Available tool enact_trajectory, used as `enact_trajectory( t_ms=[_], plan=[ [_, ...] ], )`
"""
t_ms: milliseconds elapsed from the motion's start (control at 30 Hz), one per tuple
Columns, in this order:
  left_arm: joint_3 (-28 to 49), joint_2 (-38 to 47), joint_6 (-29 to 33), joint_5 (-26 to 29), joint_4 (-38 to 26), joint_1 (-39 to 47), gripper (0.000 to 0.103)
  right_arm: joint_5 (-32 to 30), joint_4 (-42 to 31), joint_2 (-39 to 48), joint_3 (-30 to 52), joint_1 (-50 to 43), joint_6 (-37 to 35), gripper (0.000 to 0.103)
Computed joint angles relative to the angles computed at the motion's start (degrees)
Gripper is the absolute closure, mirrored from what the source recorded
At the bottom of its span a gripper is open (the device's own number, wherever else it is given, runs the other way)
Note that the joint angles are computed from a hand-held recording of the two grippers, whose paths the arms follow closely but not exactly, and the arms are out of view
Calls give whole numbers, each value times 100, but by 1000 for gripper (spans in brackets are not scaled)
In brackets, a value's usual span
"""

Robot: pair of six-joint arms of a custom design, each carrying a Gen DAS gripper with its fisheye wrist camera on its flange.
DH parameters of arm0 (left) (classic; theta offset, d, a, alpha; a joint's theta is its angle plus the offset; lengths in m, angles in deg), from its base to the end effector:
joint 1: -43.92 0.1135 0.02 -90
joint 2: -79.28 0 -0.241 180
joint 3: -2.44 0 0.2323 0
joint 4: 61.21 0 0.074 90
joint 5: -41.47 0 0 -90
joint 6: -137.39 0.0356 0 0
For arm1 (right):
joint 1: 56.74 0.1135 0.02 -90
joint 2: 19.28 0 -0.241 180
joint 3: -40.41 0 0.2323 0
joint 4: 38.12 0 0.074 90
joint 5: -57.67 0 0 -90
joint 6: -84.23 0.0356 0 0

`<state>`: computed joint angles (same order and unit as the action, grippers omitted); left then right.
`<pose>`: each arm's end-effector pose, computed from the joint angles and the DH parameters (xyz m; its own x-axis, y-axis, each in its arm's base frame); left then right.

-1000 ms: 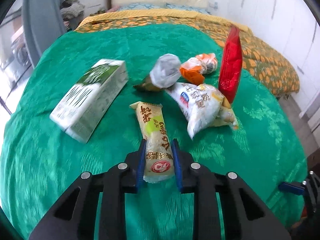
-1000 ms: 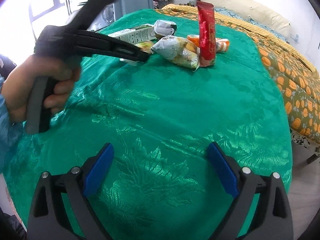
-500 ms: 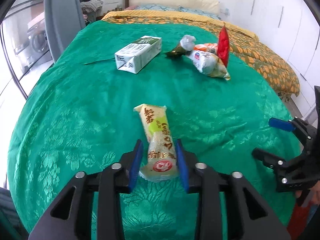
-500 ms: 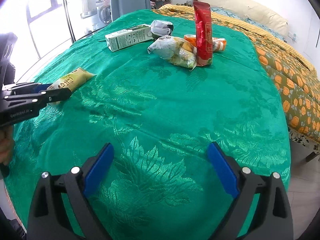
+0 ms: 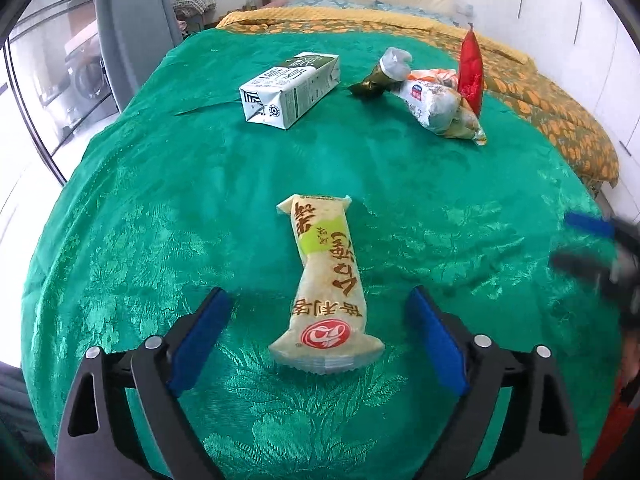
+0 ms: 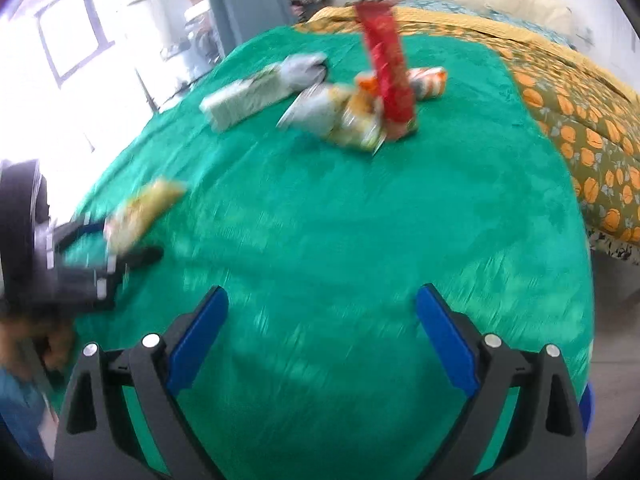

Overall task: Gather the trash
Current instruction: 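Grasp the cream snack bar with the left tool while the right tool grasps the yellow snack bag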

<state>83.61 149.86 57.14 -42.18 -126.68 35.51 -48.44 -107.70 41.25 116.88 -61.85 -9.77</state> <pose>0.2281 -0.0377 0.2940 -0.7622 0.2828 -0.5823 0.3423 0.9395 0.0083 0.1891 -0.0070 0.3000 -0.7947 0.0038 -0.6070 -0.1340 0.9742 0.1816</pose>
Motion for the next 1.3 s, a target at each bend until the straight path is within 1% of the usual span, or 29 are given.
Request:
enact_trajectory(
  t_ms=[67, 133, 200, 300, 367, 433, 467, 500, 533, 567, 633, 667, 733, 867, 933, 1067, 1167, 1200, 1267, 1300],
  plan=[
    [18, 47, -96, -61, 2, -6, 7, -128, 188, 389, 416, -182, 183, 11],
    [40, 80, -121, -51, 0, 5, 7, -197, 448, 905, 919, -268, 540, 11],
    [46, 82, -137, -77, -4, -6, 5, -239, 568, 1437, 1364, -173, 804, 11],
    [64, 116, -156, -76, 1, -5, 5, -297, 528, 2382, 2113, 110, 1110, 11],
    [82, 142, -149, -48, 2, 17, 5, -75, 597, 2909, 2489, 352, 1439, 11],
    [98, 165, -155, -52, 10, 11, 5, 171, 627, 3226, 2717, 514, 1674, 11],
    [100, 169, -156, -48, 10, 13, 5, 396, 579, 3479, 2909, 611, 1828, 11],
    [100, 169, -156, -48, 10, 13, 5, 525, 582, 3558, 2947, 645, 1953, 14],
    [100, 169, -156, -48, 10, 13, 5, 579, 630, 3585, 2918, 639, 2076, 25],
    [100, 169, -156, -48, 10, 13, 5, 544, 695, 3628, 2892, 595, 2164, 31],
    [102, 171, -156, -40, 11, 16, 5, 519, 826, 3459, 2695, 562, 2127, 46],
    [105, 187, -173, -52, 25, 1, 5, 590, 836, 3320, 2588, 601, 1958, 49],
    [108, 195, -179, -49, 29, -3, 5, 459, 790, 3014, 2361, 590, 1539, 51],
    [106, 189, -169, -48, 25, 5, 5, 163, 513, 2032, 1610, 519, 598, 51],
    [108, 195, -175, -54, 30, -3, 5, -62, 230, 1455, 1214, 377, 108, 51],
    [106, 191, -166, -47, 27, 7, 5, -225, -535, 156, 494, 222, -876, 51],
    [107, 194, -169, -48, 29, 3, 5, -42, -796, -618, 11, 304, -1127, 48],
    [105, 190, -166, -46, 26, 8, 5, 14, -800, -811, -119, 260, -1203, 45],
    [105, 190, -166, -46, 26, 8, 5, 201, -800, -1098, -317, 313, -1130, 39],
    [105, 190, -166, -46, 26, 8, 5, 141, -803, -1161, -367, 224, -1148, 34]
  ],
)
